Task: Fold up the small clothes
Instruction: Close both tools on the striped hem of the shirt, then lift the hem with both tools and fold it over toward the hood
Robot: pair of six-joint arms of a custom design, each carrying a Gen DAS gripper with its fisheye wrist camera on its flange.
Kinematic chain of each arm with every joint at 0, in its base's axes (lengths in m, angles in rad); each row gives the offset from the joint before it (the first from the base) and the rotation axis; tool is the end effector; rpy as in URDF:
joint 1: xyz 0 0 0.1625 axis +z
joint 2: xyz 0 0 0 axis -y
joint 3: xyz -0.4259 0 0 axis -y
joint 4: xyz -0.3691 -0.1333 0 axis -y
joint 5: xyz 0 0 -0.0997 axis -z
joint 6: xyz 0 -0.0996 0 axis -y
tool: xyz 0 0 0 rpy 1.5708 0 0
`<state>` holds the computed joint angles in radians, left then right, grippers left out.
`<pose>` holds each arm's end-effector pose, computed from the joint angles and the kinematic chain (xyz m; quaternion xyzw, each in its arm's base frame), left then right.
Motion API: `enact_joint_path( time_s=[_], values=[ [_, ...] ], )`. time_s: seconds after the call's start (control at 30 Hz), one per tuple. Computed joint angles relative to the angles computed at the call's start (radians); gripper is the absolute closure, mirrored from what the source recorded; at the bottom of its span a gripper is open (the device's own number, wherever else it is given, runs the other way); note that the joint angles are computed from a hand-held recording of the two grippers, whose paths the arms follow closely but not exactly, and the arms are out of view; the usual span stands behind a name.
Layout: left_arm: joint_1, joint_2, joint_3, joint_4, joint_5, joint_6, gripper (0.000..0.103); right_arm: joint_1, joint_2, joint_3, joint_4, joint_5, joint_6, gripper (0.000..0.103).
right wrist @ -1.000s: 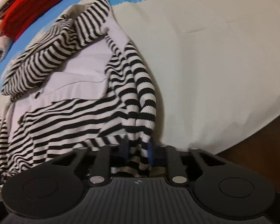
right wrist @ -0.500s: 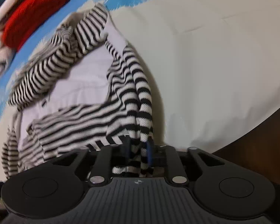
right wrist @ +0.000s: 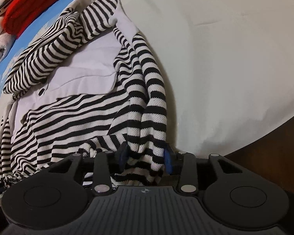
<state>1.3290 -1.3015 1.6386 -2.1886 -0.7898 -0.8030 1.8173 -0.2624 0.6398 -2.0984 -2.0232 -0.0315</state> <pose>0.0593 -0.6090 0.4106 -0.3047 0.8651 -0.3002 0.2621 0.2985 -0.8183 0.0633 0.1180 -0.9647 0.0967 0.2145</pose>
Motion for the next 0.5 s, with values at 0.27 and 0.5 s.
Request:
enact_joint_path(
  time_s=[0.27,0.5],
  values=[
    [-0.001,0.000,0.003,0.000,0.004,0.004,0.059,-0.001,-0.004,0.005,0.003,0.012,-0.017,0.084],
    [-0.034,-0.013,0.032,-0.094,0.033,0.089,0.095,0.000,-0.035,0.056,-0.091,0.060,-0.031,0.096]
  ],
)
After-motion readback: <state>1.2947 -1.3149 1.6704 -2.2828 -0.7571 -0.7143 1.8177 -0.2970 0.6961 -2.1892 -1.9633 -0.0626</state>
